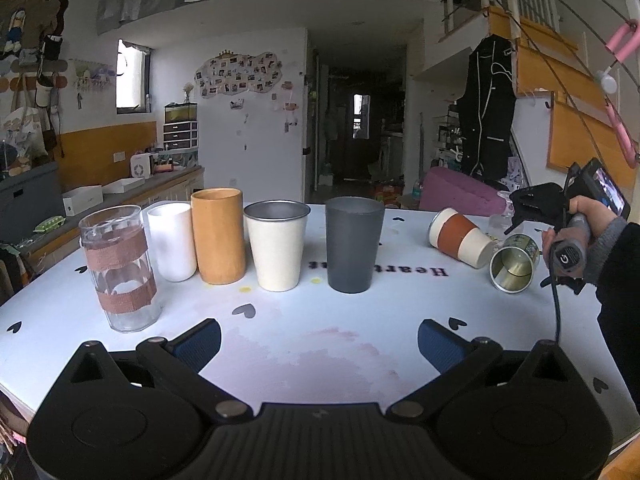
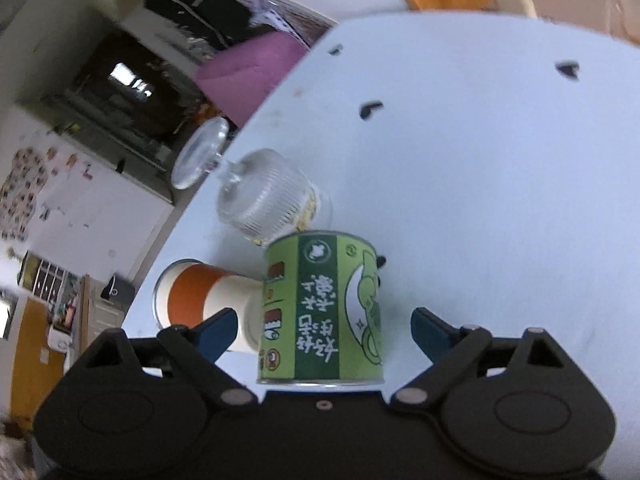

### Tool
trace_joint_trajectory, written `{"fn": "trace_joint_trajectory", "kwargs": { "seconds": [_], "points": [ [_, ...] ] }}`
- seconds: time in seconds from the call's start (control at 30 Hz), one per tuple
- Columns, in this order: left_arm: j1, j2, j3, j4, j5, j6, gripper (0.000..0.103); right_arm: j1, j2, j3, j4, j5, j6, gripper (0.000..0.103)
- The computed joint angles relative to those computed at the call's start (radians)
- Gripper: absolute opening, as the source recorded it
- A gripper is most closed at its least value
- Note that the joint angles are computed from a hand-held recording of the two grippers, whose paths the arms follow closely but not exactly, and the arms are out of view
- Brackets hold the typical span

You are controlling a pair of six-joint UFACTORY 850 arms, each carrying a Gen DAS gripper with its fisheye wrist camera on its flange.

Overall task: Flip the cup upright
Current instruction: 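Reach the right gripper to the green tin can and grasp it, then lift the green tin with the right gripper and rotate it toward the left gripper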

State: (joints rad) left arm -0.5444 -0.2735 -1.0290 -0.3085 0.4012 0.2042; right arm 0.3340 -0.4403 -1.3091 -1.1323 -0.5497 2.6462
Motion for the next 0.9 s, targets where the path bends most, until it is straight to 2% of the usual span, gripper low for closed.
{"fn": "trace_joint_trajectory", "kwargs": {
  "seconds": [0.07,0.13,0.17,0.2,0.27,0.37,0.57,0.83,0.9],
  "points": [
    [0.000,-0.001,0.000,-0.001,-0.004,0.000,0.103,-0.009,-0.007,0.001,0.000,0.035,0.015,0.093],
    [0.000,0.000,0.001,0.001,-0.003,-0.002,0.103,-0.025,-0.016,0.002,0.008,0.071,0.012,0.085],
    [0.000,-0.001,0.001,0.001,-0.002,-0.003,0.103,-0.032,-0.012,0.017,-0.034,0.105,0.055,0.082],
    [0.000,-0.001,0.001,-0.001,-0.002,-0.001,0.103,-0.038,-0.005,0.036,-0.107,0.140,0.120,0.074],
    [-0.001,-0.002,0.000,-0.004,-0.002,-0.002,0.103,-0.041,0.010,0.055,-0.140,0.171,0.125,0.074],
    [0.001,-0.004,-0.002,0.013,-0.007,-0.023,0.103,-0.034,0.036,0.081,-0.110,0.206,0.021,0.074],
    [-0.002,-0.011,-0.010,0.030,-0.022,-0.044,0.103,0.009,0.113,0.191,-0.347,0.337,0.085,0.074],
    [-0.003,-0.016,-0.016,0.034,-0.031,-0.053,0.103,0.106,0.186,0.270,-0.603,0.423,0.067,0.074],
    [-0.001,-0.018,-0.018,0.042,-0.035,-0.065,0.103,0.125,0.186,0.265,-0.585,0.429,-0.022,0.074]
  ]
}}
